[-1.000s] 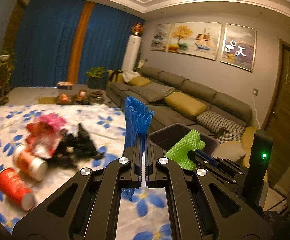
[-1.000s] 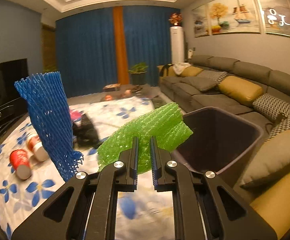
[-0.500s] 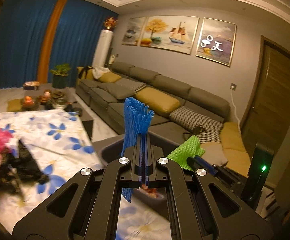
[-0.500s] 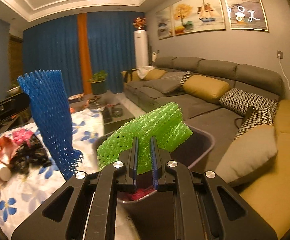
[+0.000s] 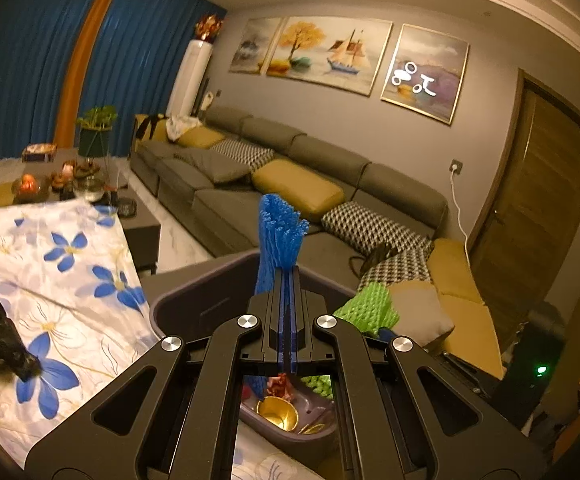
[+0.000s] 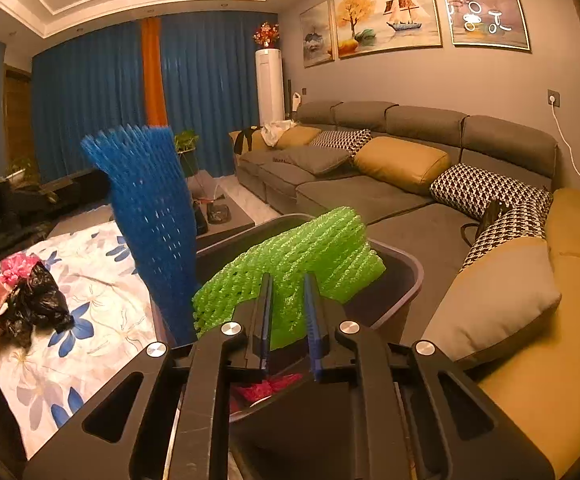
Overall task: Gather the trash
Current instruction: 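Open both tools to drop the foam nets into the bin, then move both open tools back over the trash pile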
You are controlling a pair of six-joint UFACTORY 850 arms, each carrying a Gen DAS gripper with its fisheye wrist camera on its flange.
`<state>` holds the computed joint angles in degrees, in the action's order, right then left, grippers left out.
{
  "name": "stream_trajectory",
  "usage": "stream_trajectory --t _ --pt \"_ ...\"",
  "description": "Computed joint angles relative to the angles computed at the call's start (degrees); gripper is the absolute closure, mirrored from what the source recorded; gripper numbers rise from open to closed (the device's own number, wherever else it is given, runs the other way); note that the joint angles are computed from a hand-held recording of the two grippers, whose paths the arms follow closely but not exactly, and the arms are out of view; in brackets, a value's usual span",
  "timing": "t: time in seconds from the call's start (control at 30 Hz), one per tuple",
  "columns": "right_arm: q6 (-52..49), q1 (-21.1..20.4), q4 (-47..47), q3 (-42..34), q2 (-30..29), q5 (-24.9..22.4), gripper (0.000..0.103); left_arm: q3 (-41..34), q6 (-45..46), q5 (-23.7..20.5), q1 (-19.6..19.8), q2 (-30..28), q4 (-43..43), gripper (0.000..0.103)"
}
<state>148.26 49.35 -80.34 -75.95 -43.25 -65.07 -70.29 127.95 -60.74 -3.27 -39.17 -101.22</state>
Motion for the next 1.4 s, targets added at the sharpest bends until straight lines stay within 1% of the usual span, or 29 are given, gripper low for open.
stream_trajectory --t 0.23,0.53,0.57,0.6,0.63,0.67,0.7,0.77,0.8,0.83,0.93,0.97,1.0,1.03,1.13,1.23,1.4 --pt "-0.57 -1.03 -0.71 0.16 -0.16 1.43 0.085 -2.44 -2.73 2.19 -0.97 -2.45 2.3 0.102" --pt "0.77 -1.05 -0.97 0.26 -0.25 1.25 0.084 -3.49 -4.32 4.14 -1.19 -3.52 4.51 0.102" --pt "1.11 -0.91 -0.91 0.43 -0.15 1.02 0.084 -3.42 -4.14 4.46 -1.26 -3.47 4.68 0.1" --pt "1.42 -0.86 -0.92 0.68 -0.04 0.98 0.082 -3.41 -4.11 4.77 -1.29 -3.42 5.12 0.099" --pt "1.77 -0.72 -0.67 0.9 0.11 0.78 0.077 -3.39 -4.1 5.13 -1.35 -3.38 5.18 0.089" --pt "1.98 -0.63 -0.59 1.04 0.19 0.64 0.073 -3.21 -4.05 5.64 -1.33 -3.25 5.19 0.076" --pt "2.25 -0.5 -0.5 1.2 0.29 0.48 0.071 -3.04 -3.87 5.62 -1.15 -3.19 4.97 0.069" --pt "2.57 -0.18 -0.12 1.48 0.5 0.01 0.07 -2.32 -3.01 5.72 -0.79 -2.81 3.62 0.046" --pt "2.65 -0.04 0.09 1.58 0.62 -0.21 0.068 -1.72 -2.25 6.17 -0.57 -2.47 2.15 0.04" --pt "2.79 0.16 0.3 1.72 0.75 -0.44 0.066 -1.27 -1.83 6.48 -0.32 -2.22 1.16 0.032" --pt "2.54 0.78 0.88 1.65 0.9 -1.27 0.062 -0.42 -0.91 6.92 0.58 -1.74 -0.27 0.027" --pt "2.6 0.98 0.95 1.6 0.87 -1.45 0.061 0.46 0.12 8.07 0.99 -1.1 -1.31 0.025" --pt "2.51 1.25 1.12 1.31 0.78 -1.69 0.057 0.99 0.82 8.57 1.36 -0.74 -1.88 0.025" --pt "2.64 1.59 1.2 1.14 0.75 -2.05 0.05 1.47 1.44 8.98 1.75 -0.42 -2.49 0.023" --pt "2.68 2.61 1.45 0.4 0.43 -3.3 0.039 3.81 4.22 11.1 3.35 1.23 -5.6 0.019" --pt "2.85 3.74 1.42 -0.61 -0.01 -4.54 0.03 5.64 6.01 13.48 5.29 2.55 -8.18 0.019" --pt "2.37 5.17 1.22 -2.75 -1.21 -5.13 0.022 9.45 11.31 15.71 10.06 4.66 -14.16 0.019"
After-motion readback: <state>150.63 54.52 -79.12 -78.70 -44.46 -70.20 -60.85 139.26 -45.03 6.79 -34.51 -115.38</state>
